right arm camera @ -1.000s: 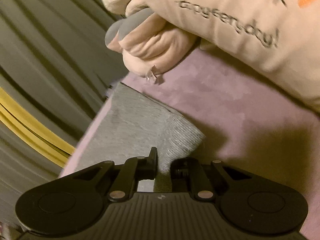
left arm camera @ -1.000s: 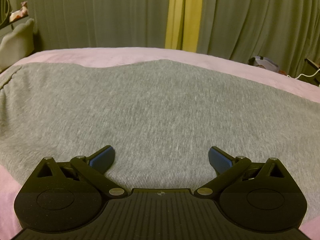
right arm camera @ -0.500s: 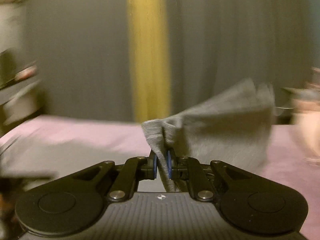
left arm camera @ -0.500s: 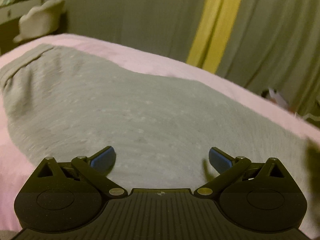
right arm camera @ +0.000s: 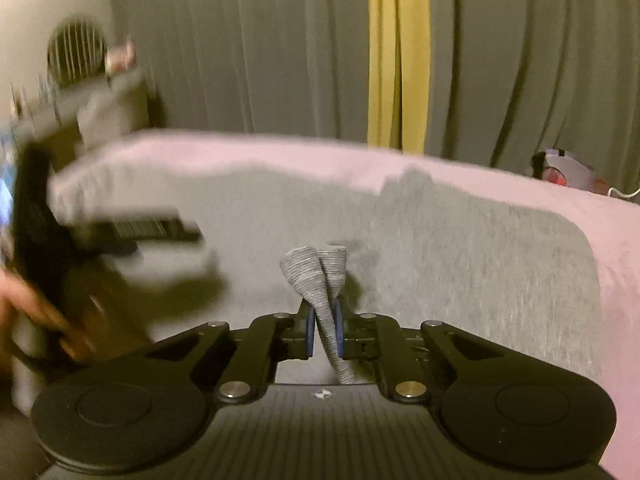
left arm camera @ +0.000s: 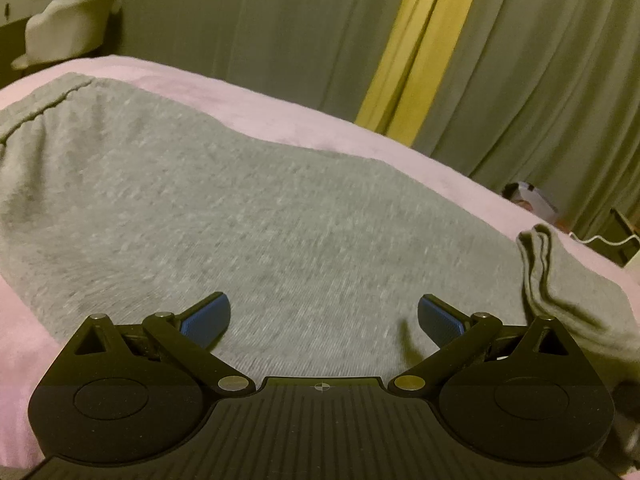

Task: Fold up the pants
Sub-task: 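Lift the hem with the right tool and fold it toward the waistband, then open the right tool to release the folded hem, then move the left tool over the pants to the stacked leg seams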

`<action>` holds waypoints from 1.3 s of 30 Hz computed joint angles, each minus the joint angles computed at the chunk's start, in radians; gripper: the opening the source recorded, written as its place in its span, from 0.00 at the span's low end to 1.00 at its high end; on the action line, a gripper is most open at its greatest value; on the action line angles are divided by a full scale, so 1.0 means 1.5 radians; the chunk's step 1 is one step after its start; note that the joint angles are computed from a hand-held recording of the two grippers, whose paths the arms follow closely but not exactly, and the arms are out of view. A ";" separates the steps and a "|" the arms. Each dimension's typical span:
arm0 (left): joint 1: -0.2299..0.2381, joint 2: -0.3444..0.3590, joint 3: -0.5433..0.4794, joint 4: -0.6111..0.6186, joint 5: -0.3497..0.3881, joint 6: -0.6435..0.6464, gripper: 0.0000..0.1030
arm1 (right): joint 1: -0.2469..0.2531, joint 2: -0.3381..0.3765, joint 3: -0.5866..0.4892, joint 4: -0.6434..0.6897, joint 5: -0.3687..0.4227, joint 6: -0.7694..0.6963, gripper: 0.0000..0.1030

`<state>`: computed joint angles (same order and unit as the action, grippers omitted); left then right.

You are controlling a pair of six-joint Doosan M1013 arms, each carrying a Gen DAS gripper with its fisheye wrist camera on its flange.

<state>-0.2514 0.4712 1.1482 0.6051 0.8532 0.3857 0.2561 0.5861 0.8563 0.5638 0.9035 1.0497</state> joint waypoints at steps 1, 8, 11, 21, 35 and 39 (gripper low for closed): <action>0.000 -0.001 0.002 0.000 -0.003 -0.005 1.00 | -0.002 -0.009 0.013 0.025 -0.014 -0.004 0.10; -0.003 -0.002 0.000 0.001 0.004 -0.001 1.00 | -0.004 0.029 -0.051 -0.002 0.159 0.020 0.14; -0.003 0.000 -0.003 -0.001 0.008 0.003 1.00 | -0.009 0.045 -0.081 0.002 0.222 0.026 0.37; -0.005 0.004 -0.008 -0.005 0.016 0.025 1.00 | -0.051 0.046 -0.094 -0.013 0.138 0.282 0.89; -0.007 0.009 -0.019 -0.016 0.029 0.060 1.00 | -0.050 0.049 -0.108 -0.210 0.153 0.468 0.96; -0.009 0.008 -0.021 -0.037 0.025 0.099 1.00 | -0.018 0.126 -0.239 -0.374 0.312 0.483 0.96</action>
<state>-0.2647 0.4827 1.1160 0.5490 0.8901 0.5345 0.2298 0.7744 0.4984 0.0021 1.3712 1.7748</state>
